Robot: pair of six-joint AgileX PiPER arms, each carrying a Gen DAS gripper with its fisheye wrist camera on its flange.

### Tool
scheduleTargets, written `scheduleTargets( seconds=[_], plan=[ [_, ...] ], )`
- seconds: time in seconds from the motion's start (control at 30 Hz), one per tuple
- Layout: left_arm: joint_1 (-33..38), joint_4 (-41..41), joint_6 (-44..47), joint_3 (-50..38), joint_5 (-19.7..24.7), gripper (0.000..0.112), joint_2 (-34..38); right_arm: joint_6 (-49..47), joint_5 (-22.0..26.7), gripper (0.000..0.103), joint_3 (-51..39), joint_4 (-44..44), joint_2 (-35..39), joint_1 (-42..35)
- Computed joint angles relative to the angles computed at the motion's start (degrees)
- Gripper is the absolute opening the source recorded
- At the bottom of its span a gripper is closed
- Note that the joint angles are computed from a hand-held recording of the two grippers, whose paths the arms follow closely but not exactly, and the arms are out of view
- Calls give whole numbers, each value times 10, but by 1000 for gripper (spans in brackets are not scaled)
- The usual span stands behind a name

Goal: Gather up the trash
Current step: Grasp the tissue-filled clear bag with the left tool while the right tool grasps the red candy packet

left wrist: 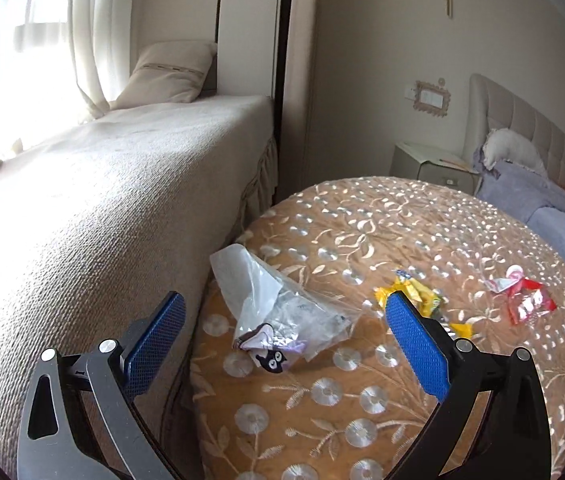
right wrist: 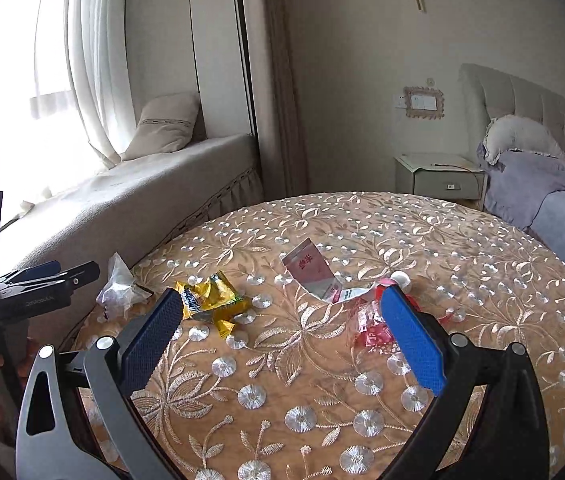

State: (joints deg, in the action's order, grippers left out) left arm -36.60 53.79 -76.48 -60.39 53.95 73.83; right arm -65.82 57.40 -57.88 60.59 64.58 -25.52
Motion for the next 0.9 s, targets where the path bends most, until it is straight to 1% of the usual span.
scheduleTargets(
  seconds=[0.07,0.17,0.27,0.33,0.47,0.53,0.57,0.6,0.63,0.73,0.8,0.9],
  plan=[
    [23,-9,19,-12,-5,99,22,9,-11,99,-13,-14,16,14],
    [42,-26,46,-36,-11,99,53,15,-49,99,-22,-33,32,40],
    [69,-60,73,-46,-37,99,71,21,-82,99,-25,-49,43,61],
    [89,-86,98,-52,-52,99,81,30,-92,99,-30,-63,52,72],
    [111,-124,156,-78,-50,98,112,49,-115,99,-40,-92,72,90],
    [120,-142,183,-86,-55,92,125,52,-120,99,-44,-102,80,92],
    [126,-159,199,-93,-57,78,133,55,-123,99,-45,-106,83,92],
    [135,-177,215,-94,-66,69,137,56,-124,99,-45,-108,86,92],
    [140,-184,220,-96,-68,69,142,56,-124,99,-47,-111,89,93],
    [136,-169,215,-95,-68,65,145,55,-130,99,-46,-114,94,96],
    [132,-162,214,-95,-65,58,145,56,-140,99,-44,-120,96,102],
    [124,-151,200,-87,-72,54,127,80,-164,99,-47,-151,105,115]
  ],
)
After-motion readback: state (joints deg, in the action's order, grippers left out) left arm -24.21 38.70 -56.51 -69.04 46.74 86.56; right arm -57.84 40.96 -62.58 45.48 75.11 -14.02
